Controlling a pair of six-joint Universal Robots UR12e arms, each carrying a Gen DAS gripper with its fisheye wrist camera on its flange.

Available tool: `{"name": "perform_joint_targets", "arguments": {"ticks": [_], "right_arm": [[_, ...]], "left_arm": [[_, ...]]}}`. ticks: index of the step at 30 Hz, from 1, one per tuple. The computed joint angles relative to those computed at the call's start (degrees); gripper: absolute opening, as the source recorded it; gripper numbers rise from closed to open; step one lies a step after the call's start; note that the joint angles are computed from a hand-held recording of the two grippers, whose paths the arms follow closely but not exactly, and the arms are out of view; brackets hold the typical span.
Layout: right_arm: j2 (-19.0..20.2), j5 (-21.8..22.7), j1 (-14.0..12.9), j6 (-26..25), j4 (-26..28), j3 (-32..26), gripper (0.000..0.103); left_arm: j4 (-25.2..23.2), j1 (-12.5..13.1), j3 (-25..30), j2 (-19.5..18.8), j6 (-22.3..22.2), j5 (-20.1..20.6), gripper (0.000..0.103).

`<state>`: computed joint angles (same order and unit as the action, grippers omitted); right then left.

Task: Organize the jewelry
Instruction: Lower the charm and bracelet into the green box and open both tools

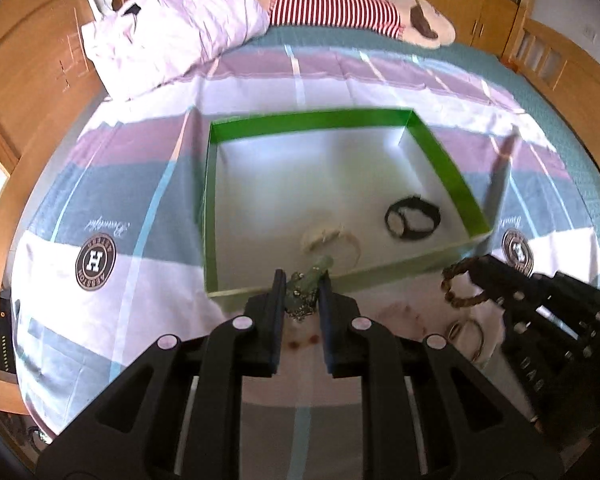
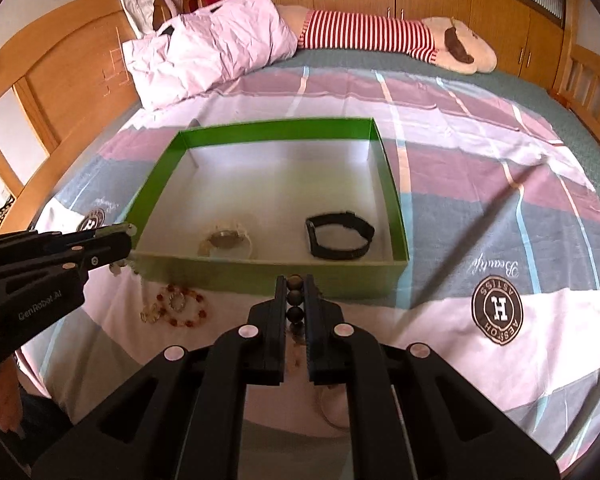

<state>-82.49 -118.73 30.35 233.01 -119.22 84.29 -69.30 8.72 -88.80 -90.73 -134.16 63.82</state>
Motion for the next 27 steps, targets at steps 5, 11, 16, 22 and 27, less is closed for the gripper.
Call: {"name": "perform_joint_targets", "arguments": {"ticks": [5,11,16,22,27], "right_arm": [[-0.5,-2.6,-0.2,2.0,-5.5,1.0,0.008],[-0.1,-2.9,-1.9,2.2,-6.6,0.2,0.008],[0.6,-0.9,-3.6,0.2,-7.4,-0.8,0.008],[0.6,1.1,-4.9,0.4,-7.1,0.7,0.008],[0.8,1.9,-5.6,0.3,-6.7,1.2,0.008]], "left_arm": [[6.4,-0.6,-1.2,0.3,-3.3,-0.7,0.016],[8.8,-1.0,-0.9,-0.5,-5.4,-0.9,0.016],[10.2,-1.8,0.2,-2.2,-6.3,0.6,0.016],[10.7,-2.4,1.1,-3.7,-6.2,2.4,0.016],[11.3,-3.2,1.5,-4.8,-6.8,4.2,0.016]]}}
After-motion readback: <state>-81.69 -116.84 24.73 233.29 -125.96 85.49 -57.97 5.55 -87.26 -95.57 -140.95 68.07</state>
